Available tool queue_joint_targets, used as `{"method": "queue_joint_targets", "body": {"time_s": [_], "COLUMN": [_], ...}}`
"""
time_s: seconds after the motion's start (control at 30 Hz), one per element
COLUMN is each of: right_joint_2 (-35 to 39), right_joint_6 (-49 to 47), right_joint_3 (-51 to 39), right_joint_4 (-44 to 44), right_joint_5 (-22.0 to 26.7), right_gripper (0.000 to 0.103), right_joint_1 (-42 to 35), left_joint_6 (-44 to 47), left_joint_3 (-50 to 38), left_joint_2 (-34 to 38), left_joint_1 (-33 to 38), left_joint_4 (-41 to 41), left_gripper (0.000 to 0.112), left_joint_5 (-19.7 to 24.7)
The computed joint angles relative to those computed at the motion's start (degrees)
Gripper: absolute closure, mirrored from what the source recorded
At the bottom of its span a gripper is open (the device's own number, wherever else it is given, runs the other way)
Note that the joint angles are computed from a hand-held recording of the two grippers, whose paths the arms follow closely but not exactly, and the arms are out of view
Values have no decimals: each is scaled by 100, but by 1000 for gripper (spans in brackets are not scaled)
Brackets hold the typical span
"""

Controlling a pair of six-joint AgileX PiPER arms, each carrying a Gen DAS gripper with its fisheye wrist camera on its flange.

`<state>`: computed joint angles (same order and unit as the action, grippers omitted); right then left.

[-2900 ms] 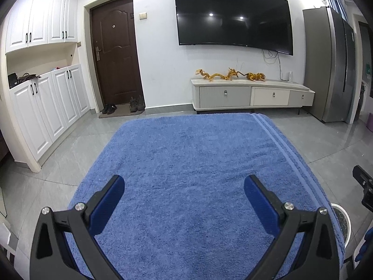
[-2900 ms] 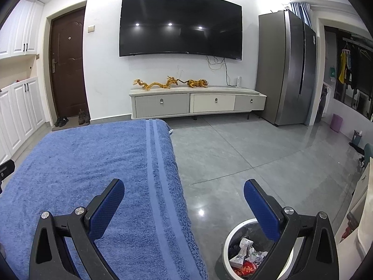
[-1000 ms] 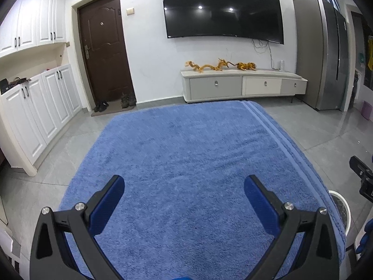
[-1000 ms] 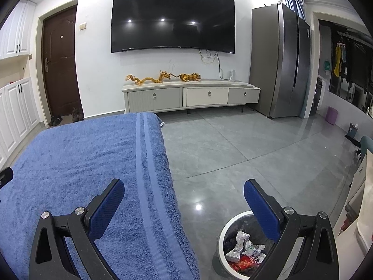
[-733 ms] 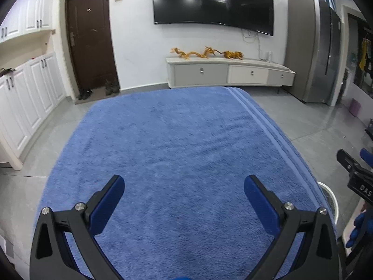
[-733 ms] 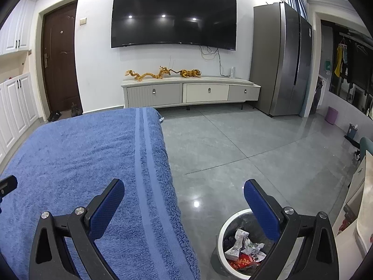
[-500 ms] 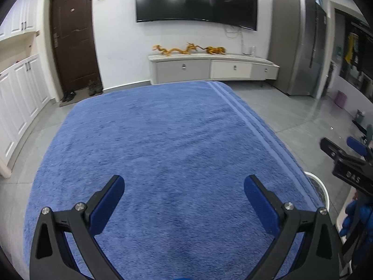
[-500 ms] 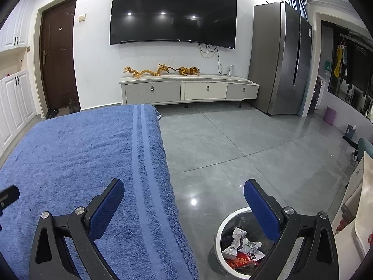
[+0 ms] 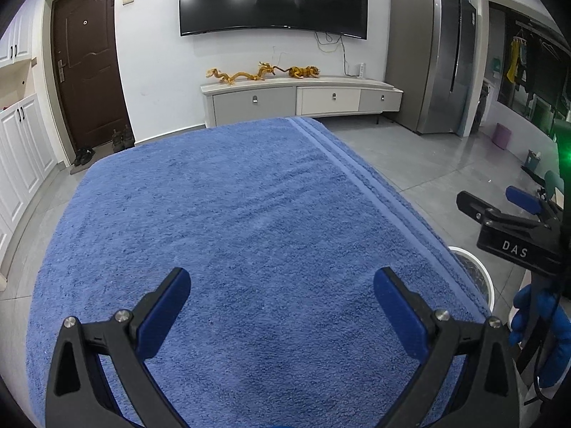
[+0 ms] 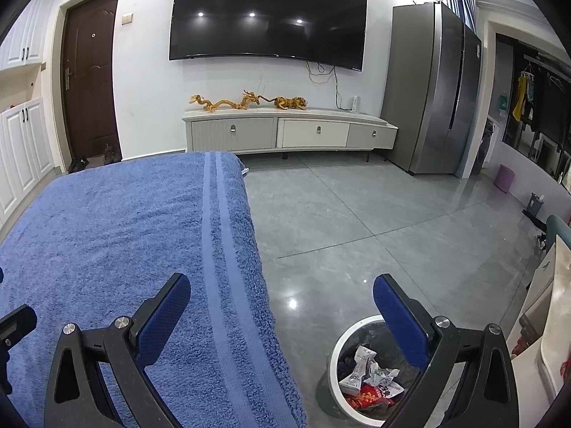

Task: Collect trash

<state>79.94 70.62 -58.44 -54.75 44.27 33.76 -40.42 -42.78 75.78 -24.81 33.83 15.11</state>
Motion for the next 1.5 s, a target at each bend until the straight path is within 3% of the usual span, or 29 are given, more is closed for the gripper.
{"method": "queue_joint_targets", "body": {"time_s": [0.57, 0.87, 1.07, 1.5], "right_joint_2": [6, -12, -128, -385], "right_joint_6": [54, 114, 158, 126], "right_joint_3": [47, 98, 209, 308], "right_joint_4": [-19, -59, -115, -131], "right_joint_5": [-30, -88, -158, -103], "right_gripper": [0, 0, 0, 0], "right_joint_1": [4, -10, -21, 66], "left_joint_6": [-77, -2209, -3108, -3326], "left_joint_3": [16, 38, 37, 5], "left_joint_2": [48, 24, -82, -368], "left_joint_1": [5, -14, 31, 173], "left_joint_4": [68, 2010, 2748, 2764], "left_gripper": [9, 9, 9, 9], "left_joint_5": [-7, 307, 651, 999]}}
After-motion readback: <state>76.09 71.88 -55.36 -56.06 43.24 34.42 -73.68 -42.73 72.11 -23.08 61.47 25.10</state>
